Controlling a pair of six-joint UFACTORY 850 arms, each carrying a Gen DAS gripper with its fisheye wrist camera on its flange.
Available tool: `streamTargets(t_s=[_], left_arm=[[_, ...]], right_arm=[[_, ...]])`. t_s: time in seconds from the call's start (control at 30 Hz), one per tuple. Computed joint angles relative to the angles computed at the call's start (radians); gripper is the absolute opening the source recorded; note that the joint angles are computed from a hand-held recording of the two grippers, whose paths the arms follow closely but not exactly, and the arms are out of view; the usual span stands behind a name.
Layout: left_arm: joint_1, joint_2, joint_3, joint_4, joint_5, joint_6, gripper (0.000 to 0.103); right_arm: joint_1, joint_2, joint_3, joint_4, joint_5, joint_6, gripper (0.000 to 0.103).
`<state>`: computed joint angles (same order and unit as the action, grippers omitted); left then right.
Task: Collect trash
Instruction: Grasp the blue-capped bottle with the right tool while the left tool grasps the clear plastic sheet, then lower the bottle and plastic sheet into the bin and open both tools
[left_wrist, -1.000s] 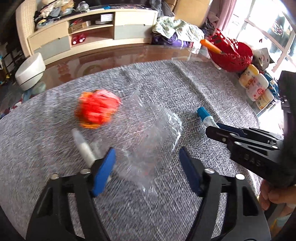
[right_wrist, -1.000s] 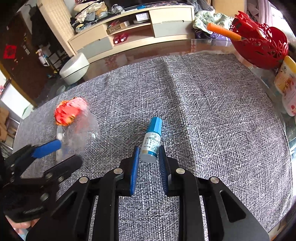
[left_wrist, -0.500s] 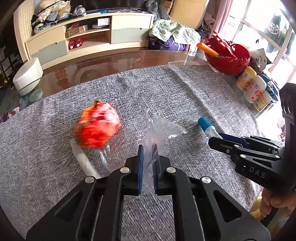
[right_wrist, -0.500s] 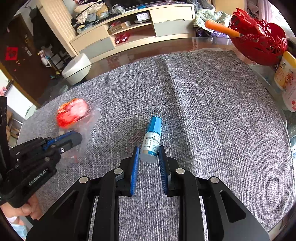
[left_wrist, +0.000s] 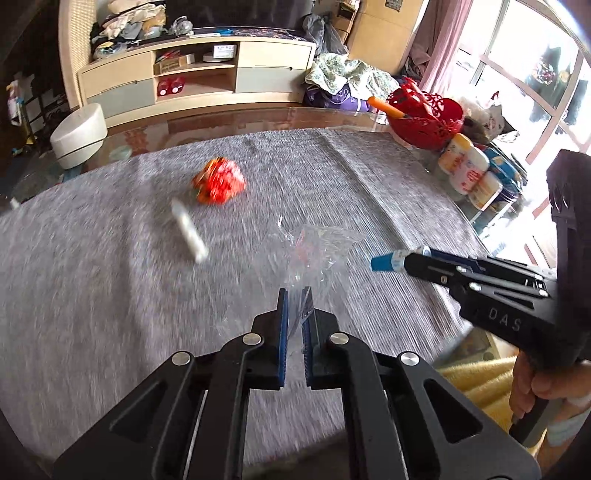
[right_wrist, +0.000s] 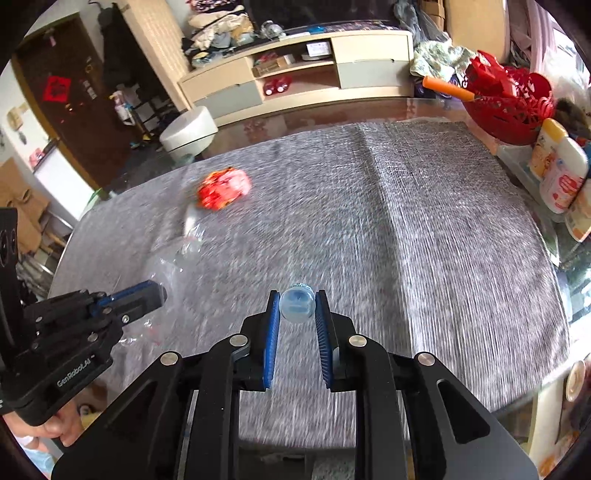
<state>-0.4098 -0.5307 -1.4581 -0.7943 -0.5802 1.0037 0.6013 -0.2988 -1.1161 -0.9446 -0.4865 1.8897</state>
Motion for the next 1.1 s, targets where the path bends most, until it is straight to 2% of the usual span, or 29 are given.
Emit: streamTargets(t_s=[0.3,0.37,0.6,0.83,1.1], left_arm=[[0.065,0.222,0.281,-0.1,0.011,0.123,0.006],[0.084,0.255,0.327,-0.121,-0.006,0.134,0.006],[0.124,0.354,0.485,-0.144,0.009,0.185,0.006],[0.145,0.367,0.583,-0.129,0.015,0.2,0.006],[0.144,0.307,0.624,-0.082,0.026,0.166,0.006]], right_arm=[[0.134,0.042,0.027,-0.009,-0.072,0.064,0.02],[0.161,0.043,0.031,-0.012,-0.078,0.082,0.02],[0.235,0.041,0.066,-0.024,-0.054,0.153,0.02],[0.276,-0.005,0.082,0.007,0.012,0.184,0.02],[0.283,-0.078,0.075,0.08,0.1,0.154,0.02]])
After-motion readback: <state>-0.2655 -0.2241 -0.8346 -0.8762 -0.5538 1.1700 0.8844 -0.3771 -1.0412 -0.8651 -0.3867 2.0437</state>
